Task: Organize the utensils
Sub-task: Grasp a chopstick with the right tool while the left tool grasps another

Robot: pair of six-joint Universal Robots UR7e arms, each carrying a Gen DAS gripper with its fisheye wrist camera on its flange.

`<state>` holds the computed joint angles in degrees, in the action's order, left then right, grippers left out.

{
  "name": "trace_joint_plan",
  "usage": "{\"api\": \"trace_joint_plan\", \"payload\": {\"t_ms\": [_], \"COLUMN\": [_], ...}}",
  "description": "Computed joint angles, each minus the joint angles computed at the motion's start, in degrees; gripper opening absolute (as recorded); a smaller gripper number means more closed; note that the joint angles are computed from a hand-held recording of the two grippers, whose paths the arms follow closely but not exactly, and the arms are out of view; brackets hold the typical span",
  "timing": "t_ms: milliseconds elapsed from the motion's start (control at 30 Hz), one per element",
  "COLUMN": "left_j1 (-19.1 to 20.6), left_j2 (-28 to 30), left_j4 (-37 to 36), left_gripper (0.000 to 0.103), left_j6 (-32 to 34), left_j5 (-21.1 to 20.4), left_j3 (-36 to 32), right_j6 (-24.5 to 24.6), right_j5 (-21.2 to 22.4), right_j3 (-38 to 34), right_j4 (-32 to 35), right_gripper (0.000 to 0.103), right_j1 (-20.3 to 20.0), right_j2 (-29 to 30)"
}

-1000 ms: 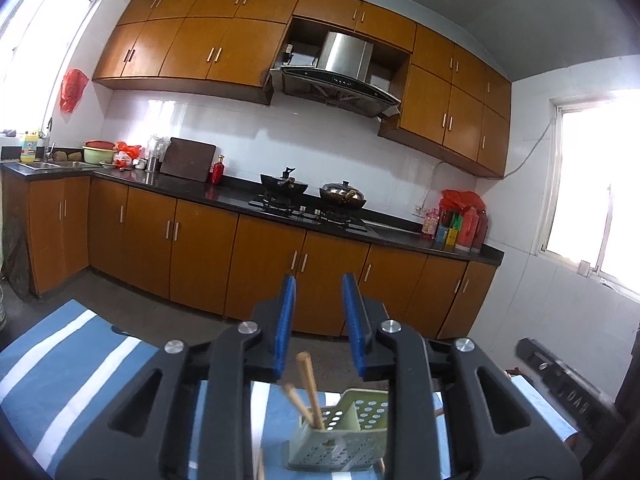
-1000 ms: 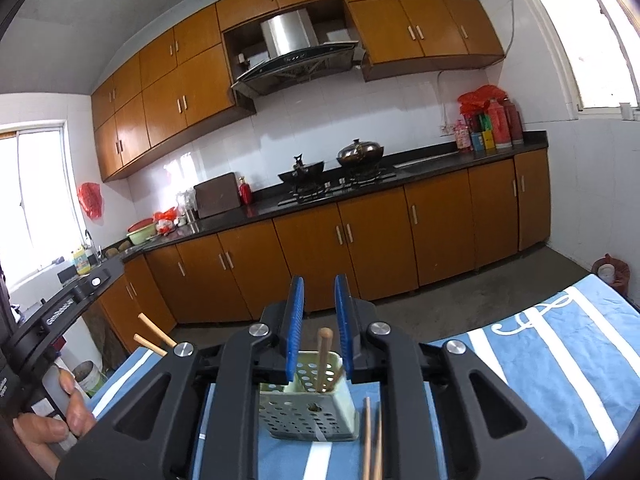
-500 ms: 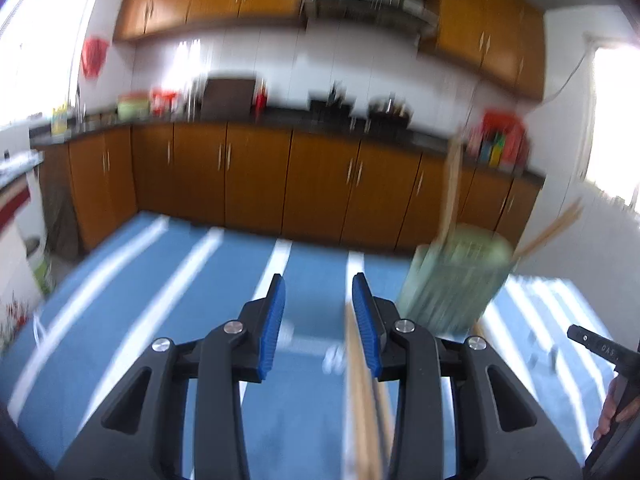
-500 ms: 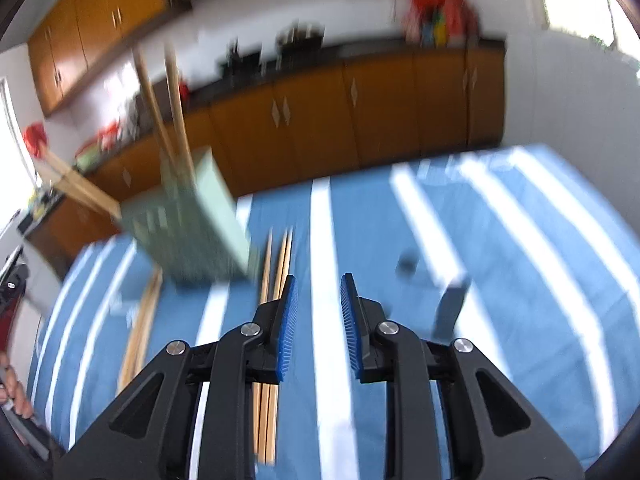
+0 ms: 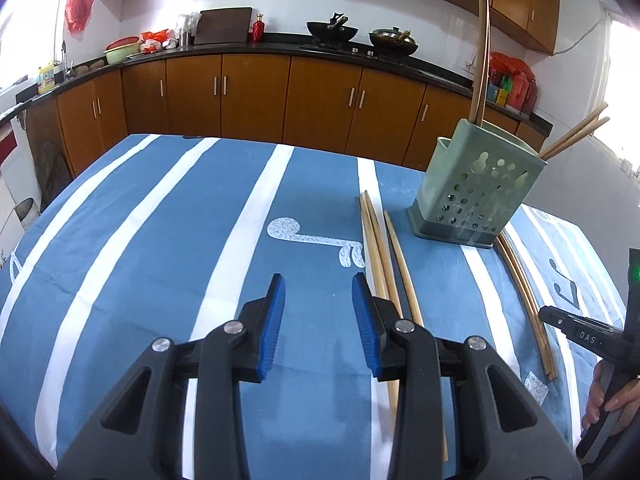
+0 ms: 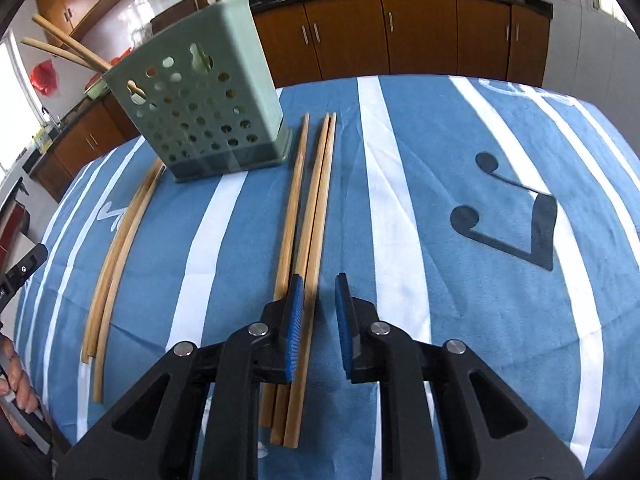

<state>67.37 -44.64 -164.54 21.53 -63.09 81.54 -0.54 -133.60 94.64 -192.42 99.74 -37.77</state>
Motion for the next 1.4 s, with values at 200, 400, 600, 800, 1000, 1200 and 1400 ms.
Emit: {"api": "trace_joint_plan", "payload": {"t_ms": [200,400,600,800,1000,1200,1400], "left_j1": [0.08,0.23,0.09,-0.55,-0.75,-1.17,-0.49], "left_j2": [0.43,0.70,1.36,2.78,3.94,5.07,6.36], "left_j4": [1.44,3.97,8.41,10.41,11.44,9.23,9.81], "left_gripper": [0.035,0.035,0.026,0.018,0.016,0.009,0.008], "left_j6": [-0.38,-0.57,0.28,2.08,2.47,3.64,1.45], "left_j5": [-0.19,-1.17,-2.26,-0.43,1.48,3.63,5.83], "left_j3": [-0.31,-0.60,-1.15,-1.41,-1.94,-2.13,-5.38], "right_j6": [-1.48,-1.46,-1.28,-1.60,-1.59,-1.77,-2.35], "right_j5": [-4.30,-6.99,-6.50,-6.11,-6.29,-6.10,-5.21], "right_j3": [-0.04,-0.41,-0.32,-0.22,-0.38,-0.26,0.07], "right_j4": [-0.97,-2.63,-3.34,-3.59,-3.57,-3.30,-4.10], "right_gripper": [0.012,0.007,0.007,0.008,0.008,0.008,0.008], "right_j1": [0.20,0.05,-0.23,-0.36,-0.27,-0.06,-0.11], "right_j2": [0.42,0.98,0.96,0.96,1.11,1.09,1.14]}}
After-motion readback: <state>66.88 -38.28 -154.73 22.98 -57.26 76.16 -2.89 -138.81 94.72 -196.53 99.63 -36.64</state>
